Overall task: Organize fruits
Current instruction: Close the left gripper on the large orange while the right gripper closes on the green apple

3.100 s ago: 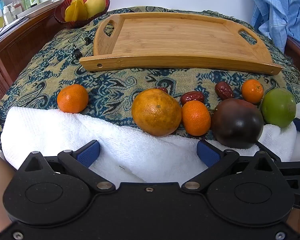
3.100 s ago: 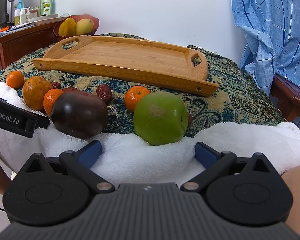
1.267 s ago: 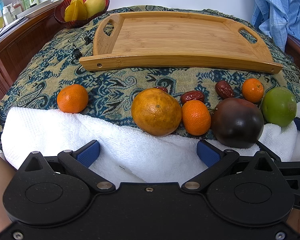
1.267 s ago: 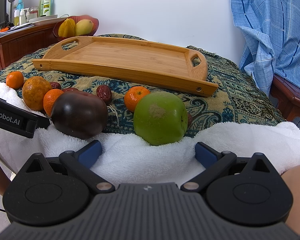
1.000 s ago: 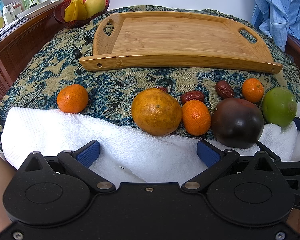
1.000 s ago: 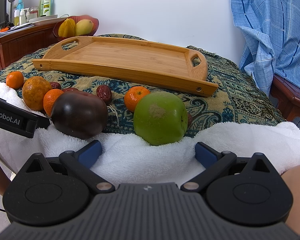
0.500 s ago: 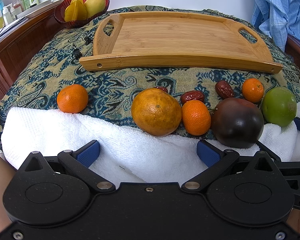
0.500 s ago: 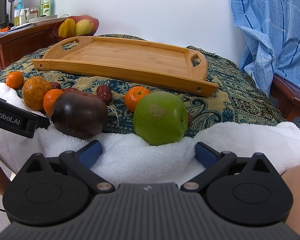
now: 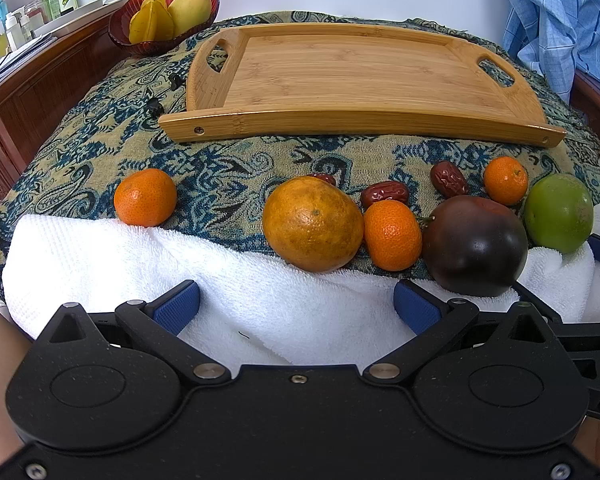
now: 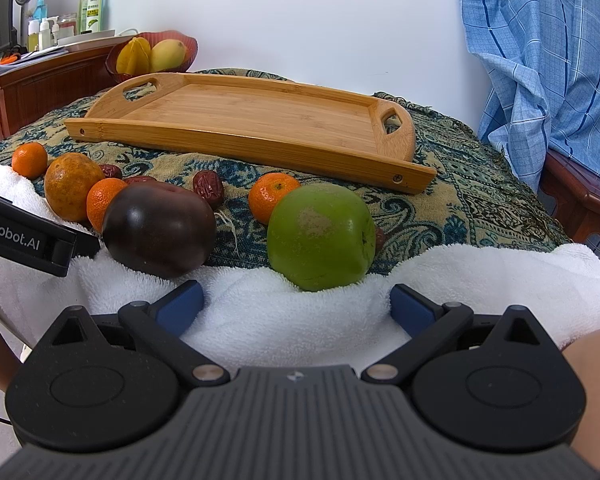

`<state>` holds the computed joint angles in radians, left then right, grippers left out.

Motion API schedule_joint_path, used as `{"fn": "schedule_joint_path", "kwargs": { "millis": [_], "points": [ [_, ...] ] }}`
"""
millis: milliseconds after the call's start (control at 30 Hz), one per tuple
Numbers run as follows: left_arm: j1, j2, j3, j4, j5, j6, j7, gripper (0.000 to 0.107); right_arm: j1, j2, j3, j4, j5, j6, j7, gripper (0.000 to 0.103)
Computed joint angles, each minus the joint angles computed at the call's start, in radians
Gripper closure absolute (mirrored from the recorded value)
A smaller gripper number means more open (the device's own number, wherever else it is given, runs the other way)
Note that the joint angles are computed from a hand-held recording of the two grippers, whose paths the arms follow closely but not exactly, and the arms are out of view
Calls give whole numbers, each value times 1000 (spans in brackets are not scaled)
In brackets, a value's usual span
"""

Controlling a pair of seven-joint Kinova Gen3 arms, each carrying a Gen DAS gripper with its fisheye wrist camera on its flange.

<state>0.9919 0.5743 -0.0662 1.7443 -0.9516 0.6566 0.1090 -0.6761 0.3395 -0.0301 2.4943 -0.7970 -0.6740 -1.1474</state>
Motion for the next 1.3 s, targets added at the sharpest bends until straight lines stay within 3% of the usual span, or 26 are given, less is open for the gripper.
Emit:
{"fn": "schedule_joint_path", "kwargs": {
  "millis": [400, 467, 667, 767, 967, 1133, 1200, 1300],
  "points": [
    [8, -1, -7, 11, -35, -2, 33, 4, 23, -18, -4, 2, 24, -14, -17, 0],
    [7, -11, -3, 18, -35, -2, 36, 5, 16, -28, -10, 15, 16, -43, -29, 4],
    [30, -53, -31, 76, -146, -49, 185, 24, 36, -58, -16, 17, 16, -61, -12, 12],
    [22, -69, -23, 98, -187, -49, 270, 40, 65, -73, -21, 7, 40, -24, -3, 19],
    [-21, -87, 21, 126, -247, -57, 331, 45, 144, -96, -27, -21, 142, 104, -81, 27],
    [-45, -88, 50, 124, -285, -55, 332, 51, 122, -82, -1, -38, 117, 123, -47, 29],
    [-49, -89, 54, 123, -307, -60, 341, 58, 122, -78, 8, -47, 110, 144, -35, 31],
    [-53, -92, 65, 123, -339, -61, 357, 61, 143, -71, 1, -47, 143, 153, -80, 33]
  ]
}}
